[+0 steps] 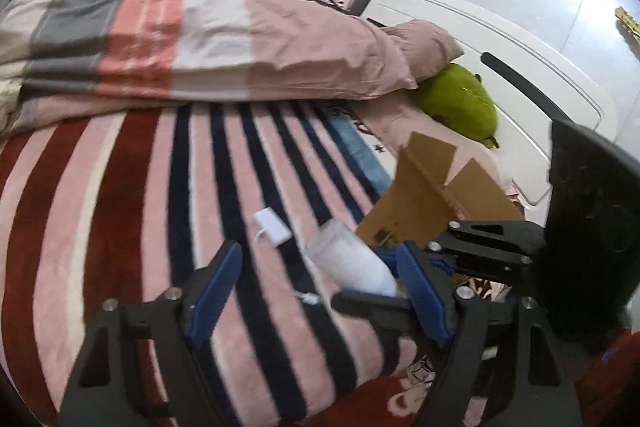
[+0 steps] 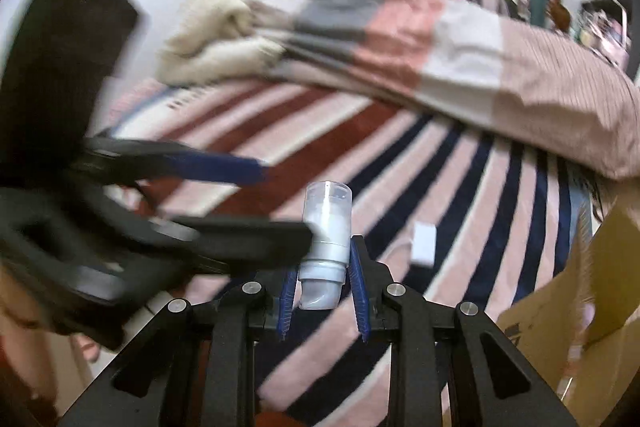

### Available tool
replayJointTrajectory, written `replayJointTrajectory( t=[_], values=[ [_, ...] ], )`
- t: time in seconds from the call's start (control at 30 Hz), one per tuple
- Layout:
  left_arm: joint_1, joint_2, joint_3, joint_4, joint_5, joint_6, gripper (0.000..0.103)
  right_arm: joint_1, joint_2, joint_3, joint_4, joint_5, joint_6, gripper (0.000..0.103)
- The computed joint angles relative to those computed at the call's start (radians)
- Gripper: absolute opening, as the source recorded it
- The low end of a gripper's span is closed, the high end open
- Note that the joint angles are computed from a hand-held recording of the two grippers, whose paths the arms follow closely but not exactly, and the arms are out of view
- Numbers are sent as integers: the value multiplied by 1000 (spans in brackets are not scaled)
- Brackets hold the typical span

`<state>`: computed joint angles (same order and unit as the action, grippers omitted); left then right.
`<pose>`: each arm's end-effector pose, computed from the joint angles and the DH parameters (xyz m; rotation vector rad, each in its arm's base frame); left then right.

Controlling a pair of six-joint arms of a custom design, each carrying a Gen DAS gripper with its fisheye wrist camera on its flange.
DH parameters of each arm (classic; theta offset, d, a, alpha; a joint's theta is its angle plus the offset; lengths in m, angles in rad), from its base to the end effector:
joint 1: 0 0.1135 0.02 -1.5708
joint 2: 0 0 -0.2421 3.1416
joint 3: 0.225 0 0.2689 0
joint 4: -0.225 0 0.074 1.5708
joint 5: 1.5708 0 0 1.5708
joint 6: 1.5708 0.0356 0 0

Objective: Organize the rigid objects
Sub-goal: 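Carry the white bottle into the cardboard box and release it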

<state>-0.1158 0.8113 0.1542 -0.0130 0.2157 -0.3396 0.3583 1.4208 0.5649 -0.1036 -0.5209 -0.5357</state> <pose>0.1806 -0.0287 0.1089 -0.1351 2.2637 -0.4860 0.2384 0.1082 0.1084 -1.2358 2.1049 0.5777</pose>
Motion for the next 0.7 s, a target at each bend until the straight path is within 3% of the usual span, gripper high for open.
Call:
replayJointTrajectory(
  t=[0.07, 0.17, 0.43, 0.7],
  values=[
    [-27, 52, 37, 31, 26, -9, 54, -43, -54, 12, -84, -53, -40, 20],
    [-102, 179, 122, 84, 40, -3, 38, -113, -76, 20, -139, -108, -81, 20],
    [-292, 606, 499, 103, -15, 22, 38, -396, 39, 190, -318, -230, -253, 20],
    [-364, 990, 936, -104, 12, 67, 37, -568, 273, 470, -505, -164, -307, 20]
  ],
)
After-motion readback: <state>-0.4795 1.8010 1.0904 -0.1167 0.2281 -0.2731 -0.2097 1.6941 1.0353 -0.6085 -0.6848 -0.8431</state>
